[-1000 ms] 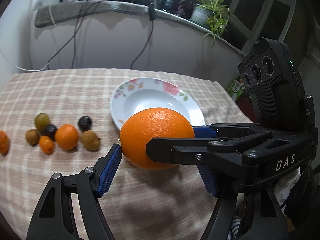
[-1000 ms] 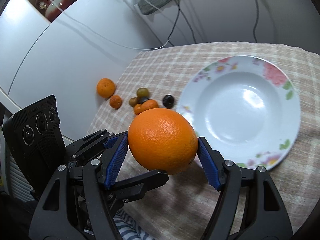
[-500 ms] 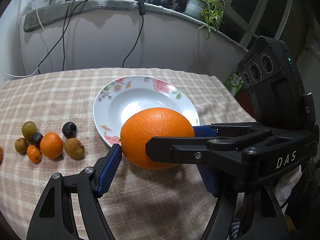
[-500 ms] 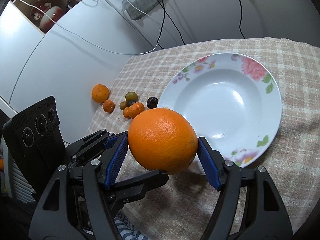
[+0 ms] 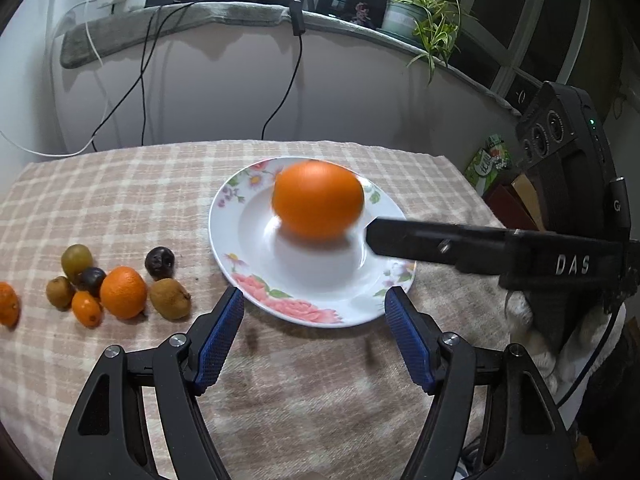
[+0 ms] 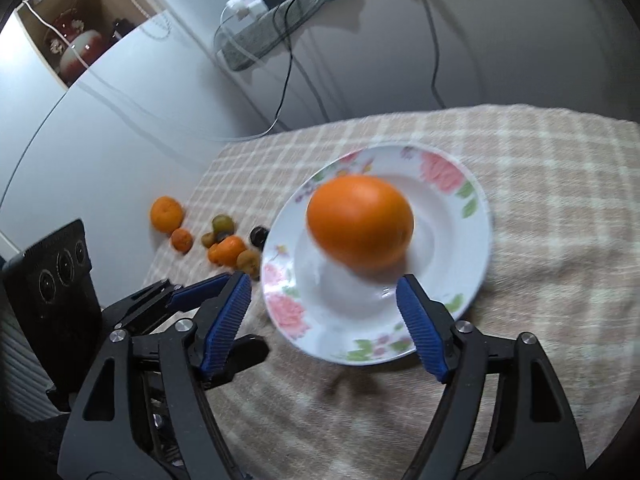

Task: Organize fruits
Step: 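Carry the large orange with the right gripper onto the white plate, then release the orange on the plate and move the left gripper to a tangerine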

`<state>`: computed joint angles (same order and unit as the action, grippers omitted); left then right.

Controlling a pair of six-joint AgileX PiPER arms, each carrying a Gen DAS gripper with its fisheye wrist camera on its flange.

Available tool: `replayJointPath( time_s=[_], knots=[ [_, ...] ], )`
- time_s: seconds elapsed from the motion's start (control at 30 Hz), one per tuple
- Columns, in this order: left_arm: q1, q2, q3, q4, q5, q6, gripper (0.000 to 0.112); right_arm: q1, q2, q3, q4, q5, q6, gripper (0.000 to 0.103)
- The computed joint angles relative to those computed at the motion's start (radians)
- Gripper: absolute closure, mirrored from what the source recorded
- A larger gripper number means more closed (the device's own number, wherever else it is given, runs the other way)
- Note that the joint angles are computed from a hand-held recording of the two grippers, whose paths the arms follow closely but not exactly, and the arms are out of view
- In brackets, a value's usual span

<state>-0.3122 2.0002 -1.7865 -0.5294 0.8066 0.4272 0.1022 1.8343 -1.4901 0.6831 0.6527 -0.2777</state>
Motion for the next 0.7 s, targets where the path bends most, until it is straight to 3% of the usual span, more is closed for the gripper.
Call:
replayJointPath(
  time_s=[0.43,0.7],
  knots=[
    [0.019,-0.039,0.068,-0.005,-0.044,0.007,0.04,0.01,-0.067,0.062,-0.03,-0.066,0.006,0.023],
    [0.059,-0.089,0.154,-0.047,-0.097,0.054,0.04,0.083,-0.092,0.079,-0.157,-0.138,0.074,0.023]
  ],
)
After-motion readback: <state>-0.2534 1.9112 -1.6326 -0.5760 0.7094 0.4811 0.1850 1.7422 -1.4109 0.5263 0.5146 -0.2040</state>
